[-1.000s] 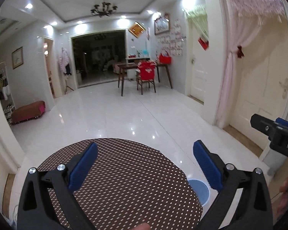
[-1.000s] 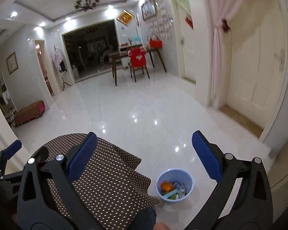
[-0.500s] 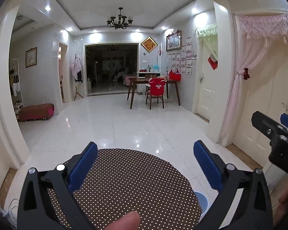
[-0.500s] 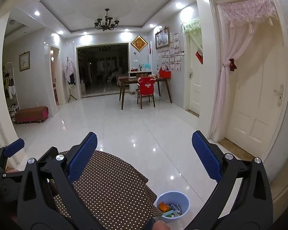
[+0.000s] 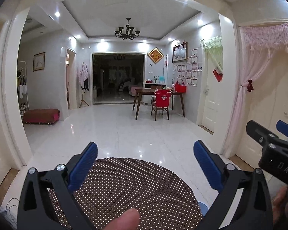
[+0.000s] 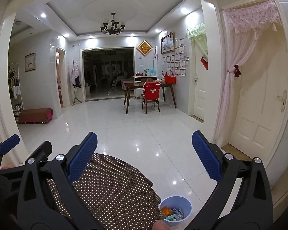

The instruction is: Collect trash

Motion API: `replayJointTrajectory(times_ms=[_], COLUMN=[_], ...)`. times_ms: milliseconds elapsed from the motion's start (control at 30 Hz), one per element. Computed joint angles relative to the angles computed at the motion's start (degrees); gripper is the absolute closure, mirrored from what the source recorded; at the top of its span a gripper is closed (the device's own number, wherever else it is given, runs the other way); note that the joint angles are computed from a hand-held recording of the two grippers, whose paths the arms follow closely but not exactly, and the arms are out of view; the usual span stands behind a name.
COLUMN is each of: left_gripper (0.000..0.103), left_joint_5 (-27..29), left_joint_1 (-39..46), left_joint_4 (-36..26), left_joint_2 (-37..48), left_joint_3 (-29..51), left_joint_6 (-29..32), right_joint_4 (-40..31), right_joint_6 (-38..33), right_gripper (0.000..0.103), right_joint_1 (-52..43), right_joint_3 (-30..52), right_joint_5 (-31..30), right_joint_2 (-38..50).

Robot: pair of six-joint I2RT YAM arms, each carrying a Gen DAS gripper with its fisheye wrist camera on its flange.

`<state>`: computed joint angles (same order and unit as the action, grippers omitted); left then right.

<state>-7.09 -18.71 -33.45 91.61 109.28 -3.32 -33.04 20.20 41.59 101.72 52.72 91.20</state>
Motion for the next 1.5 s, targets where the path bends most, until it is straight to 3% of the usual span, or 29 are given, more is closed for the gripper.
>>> replayJointTrajectory(times_ms=[267, 900, 1500], left_gripper=[0.005, 0.005, 0.005], left_joint_5=[-0.69, -0.57, 1.08], left_joint_1=[-0.74, -0.56, 1.28], left_joint_4=[-2.42, -0.15, 1.87], left_joint_2=[2.06, 0.60, 0.29], left_joint_3=[3.72, -0.17, -2.17], left_joint_6=[0.01, 0.59, 1.14], right_joint_4=[0.29, -0.24, -3.67], right_joint_6=[0.16, 1.19, 2.60], right_gripper=[0.006, 0.006, 0.006], right_joint_1=[-0.80, -0.78, -1.40], right_joint_3=[-1.33, -1.89, 2.94], right_joint_5=[-0.37, -0.64, -1.51], right_joint_2=[-0.85, -1.29, 1.85])
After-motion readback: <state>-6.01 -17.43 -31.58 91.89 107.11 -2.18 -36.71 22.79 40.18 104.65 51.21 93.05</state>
